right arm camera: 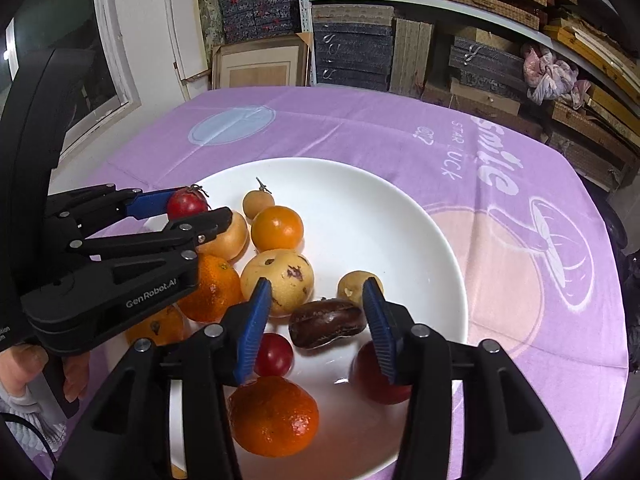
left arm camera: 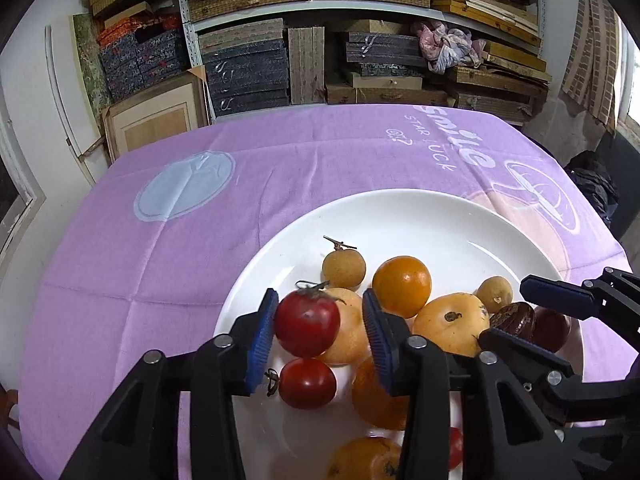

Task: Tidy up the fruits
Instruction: 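Carry the mangosteen and tomato over the white plate and open both tools, then move the right tool to another dark mangosteen and close on it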

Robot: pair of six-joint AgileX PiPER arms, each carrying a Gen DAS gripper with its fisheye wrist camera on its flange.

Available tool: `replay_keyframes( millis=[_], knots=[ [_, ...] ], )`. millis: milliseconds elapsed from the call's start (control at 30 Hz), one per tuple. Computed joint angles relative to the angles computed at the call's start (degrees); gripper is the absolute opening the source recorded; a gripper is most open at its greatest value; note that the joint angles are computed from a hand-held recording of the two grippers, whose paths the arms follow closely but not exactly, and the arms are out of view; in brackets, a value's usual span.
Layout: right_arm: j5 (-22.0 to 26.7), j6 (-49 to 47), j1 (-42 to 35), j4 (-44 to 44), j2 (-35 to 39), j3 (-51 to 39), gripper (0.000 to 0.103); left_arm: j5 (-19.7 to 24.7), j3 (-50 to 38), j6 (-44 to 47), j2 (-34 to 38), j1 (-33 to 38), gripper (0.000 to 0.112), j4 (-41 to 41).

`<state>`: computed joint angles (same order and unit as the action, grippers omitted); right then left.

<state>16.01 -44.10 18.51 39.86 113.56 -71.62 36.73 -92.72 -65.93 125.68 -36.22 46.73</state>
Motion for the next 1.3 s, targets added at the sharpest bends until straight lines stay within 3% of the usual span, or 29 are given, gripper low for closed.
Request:
replay_keyframes(
  millis=[100, 300, 467, 600, 967, 1100, 1200, 1300],
  knots=[
    [-1.47, 2.17, 0.87, -2.88, -0.59, 0.79, 0.055, 2.03, -0.45, -2.22, 0.47, -0.96, 0.059, 2.84],
    [-1.54, -4.22, 0.17, 3.44, -5.42, 3.59, 0.055, 4.77, 2.50, -6.95, -3.31, -3.12, 0.072, 8.32],
    [-0.79, -17.98, -1.42, 18.15, -17.10, 10.80, 0.061, 9.61, 7.02, -13.11, -9.54, -7.61, 0.079, 15.61],
    [0.17, -25.14, -2.08, 24.97, -29.74, 17.86, 0.069, 14.40, 10.77, -16.25, -14.60, -12.57, 0.080, 19.90],
    [9.85, -26.66, -6.61, 26.95, -59.93, 34.93, 0.085, 27.74, 22.91, -27.27, -26.04, -28.63, 0.091, 25.58],
    [13.81, -28.54, -9.97, 29.09, -67.49, 42.50, 0.091, 31.46, 26.15, -31.59, -26.87, -33.98, 0.097, 24.89],
    [13.22, -29.97, -9.53, 30.76, -70.58, 48.41, 0.094, 32.98, 28.42, -35.14, -25.94, -37.31, 0.099, 24.05],
    [12.33, -37.62, -9.58, 38.58, -70.12, 54.89, 0.095, 32.59, 30.77, -38.97, -23.70, -39.17, 0.099, 22.39]
  ],
)
